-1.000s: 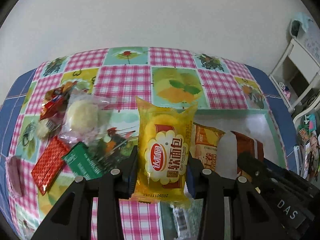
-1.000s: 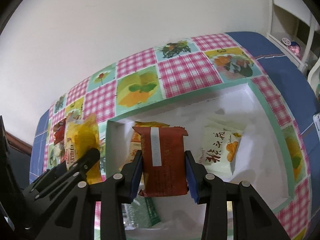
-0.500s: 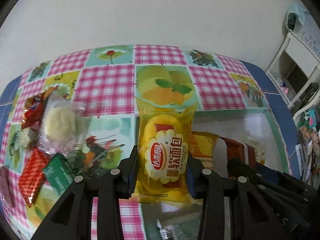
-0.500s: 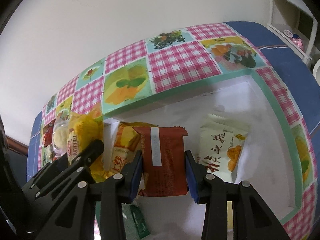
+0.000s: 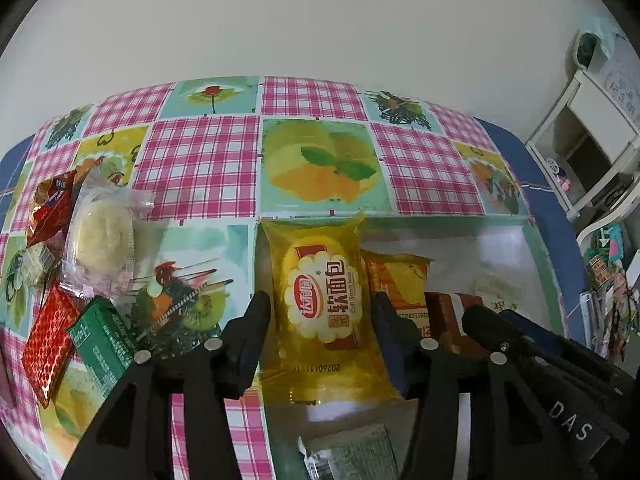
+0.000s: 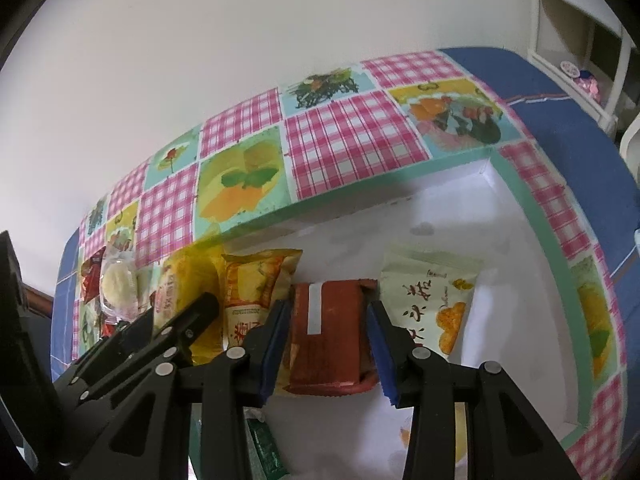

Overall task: Organize snacks
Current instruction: 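Carry both packs over the white tray and lower them inside, then open both tools to release the packs and move back over the pile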

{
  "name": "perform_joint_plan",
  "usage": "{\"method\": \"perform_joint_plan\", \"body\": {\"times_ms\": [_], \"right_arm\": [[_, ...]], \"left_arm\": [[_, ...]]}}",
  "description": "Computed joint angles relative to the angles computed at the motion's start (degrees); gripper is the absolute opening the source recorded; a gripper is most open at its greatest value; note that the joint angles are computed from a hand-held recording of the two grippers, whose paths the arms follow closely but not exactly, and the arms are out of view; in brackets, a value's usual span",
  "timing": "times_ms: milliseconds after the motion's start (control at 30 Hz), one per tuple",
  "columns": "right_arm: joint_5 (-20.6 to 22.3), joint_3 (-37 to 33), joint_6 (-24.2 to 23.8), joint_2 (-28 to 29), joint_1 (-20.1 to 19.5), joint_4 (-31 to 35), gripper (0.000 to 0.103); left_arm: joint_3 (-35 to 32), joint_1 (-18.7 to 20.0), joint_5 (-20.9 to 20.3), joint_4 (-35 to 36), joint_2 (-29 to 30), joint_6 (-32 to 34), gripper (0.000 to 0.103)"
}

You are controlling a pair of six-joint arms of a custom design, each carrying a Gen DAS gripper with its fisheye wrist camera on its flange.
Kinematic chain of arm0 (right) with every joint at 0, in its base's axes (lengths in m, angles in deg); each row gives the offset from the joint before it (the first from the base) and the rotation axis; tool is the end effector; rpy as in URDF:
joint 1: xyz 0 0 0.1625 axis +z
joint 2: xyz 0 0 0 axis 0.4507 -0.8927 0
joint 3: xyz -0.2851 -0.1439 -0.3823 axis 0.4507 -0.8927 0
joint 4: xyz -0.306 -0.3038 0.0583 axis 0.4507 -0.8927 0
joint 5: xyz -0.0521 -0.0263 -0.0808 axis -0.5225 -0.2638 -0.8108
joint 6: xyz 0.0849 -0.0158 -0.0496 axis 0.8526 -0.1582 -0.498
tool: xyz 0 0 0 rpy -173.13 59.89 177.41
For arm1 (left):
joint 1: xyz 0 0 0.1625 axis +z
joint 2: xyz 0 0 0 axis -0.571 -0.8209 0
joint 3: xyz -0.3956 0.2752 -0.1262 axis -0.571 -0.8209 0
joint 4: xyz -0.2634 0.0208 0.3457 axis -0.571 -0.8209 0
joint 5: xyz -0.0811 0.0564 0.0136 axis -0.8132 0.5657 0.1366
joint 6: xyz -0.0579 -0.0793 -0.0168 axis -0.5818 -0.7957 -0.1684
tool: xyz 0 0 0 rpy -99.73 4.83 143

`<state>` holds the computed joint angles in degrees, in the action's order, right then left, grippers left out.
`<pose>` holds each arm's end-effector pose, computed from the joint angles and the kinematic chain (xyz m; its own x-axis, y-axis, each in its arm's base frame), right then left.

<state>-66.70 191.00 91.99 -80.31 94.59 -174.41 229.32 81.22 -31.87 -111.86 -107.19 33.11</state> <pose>0.3004 -0.3463 -0.0552 -0.8744 -0.0555 0.4820 -0.2448 0.9082 -0.3394 -0.0195 -0.3216 0.2128 -0.8093 -0.1568 -0.5661 0.1761 0.8547 -0.4884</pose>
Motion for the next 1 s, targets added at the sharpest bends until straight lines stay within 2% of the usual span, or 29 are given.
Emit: {"method": "perform_joint_plan", "body": {"times_ms": [133, 433, 600, 667, 700, 833, 1000], "right_arm": [[-0.68, 0.48, 1.91, -1.00, 1.13, 1.95, 0.044], [-2.76, 0.68, 5.64, -2.81, 4.93, 9.46, 0.043], [-3.65, 0.55, 6.92, -2.96, 6.61, 12.40, 0.044], [-4.01, 0.36, 7.62, -2.85, 7.21, 13.75, 0.049], [-4.12, 0.33, 7.70, -2.80, 7.37, 13.99, 0.055], [-4.74, 0.32, 8.19, -2.08, 8.48, 14.98, 0.073], [-5.68, 0.74, 9.49, -1.40, 9.69, 16.12, 0.083]], "left_arm": [[-1.31, -2.04, -0.27, 10.13, -5.39, -4.48, 0.064], [-4.81, -7.67, -0.15, 39.06, -17.13, -20.39, 0.064], [-5.46, -9.90, -0.77, 51.01, -22.23, -28.40, 0.065], [-5.58, -10.62, -1.36, 55.50, -24.07, -31.46, 0.074], [-5.59, -10.79, -1.56, 56.69, -24.66, -32.25, 0.081], [-5.95, -11.68, -2.69, 62.55, -27.40, -36.03, 0.081], [-6.03, -13.72, -4.39, 68.16, -31.09, -40.29, 0.085]]}}
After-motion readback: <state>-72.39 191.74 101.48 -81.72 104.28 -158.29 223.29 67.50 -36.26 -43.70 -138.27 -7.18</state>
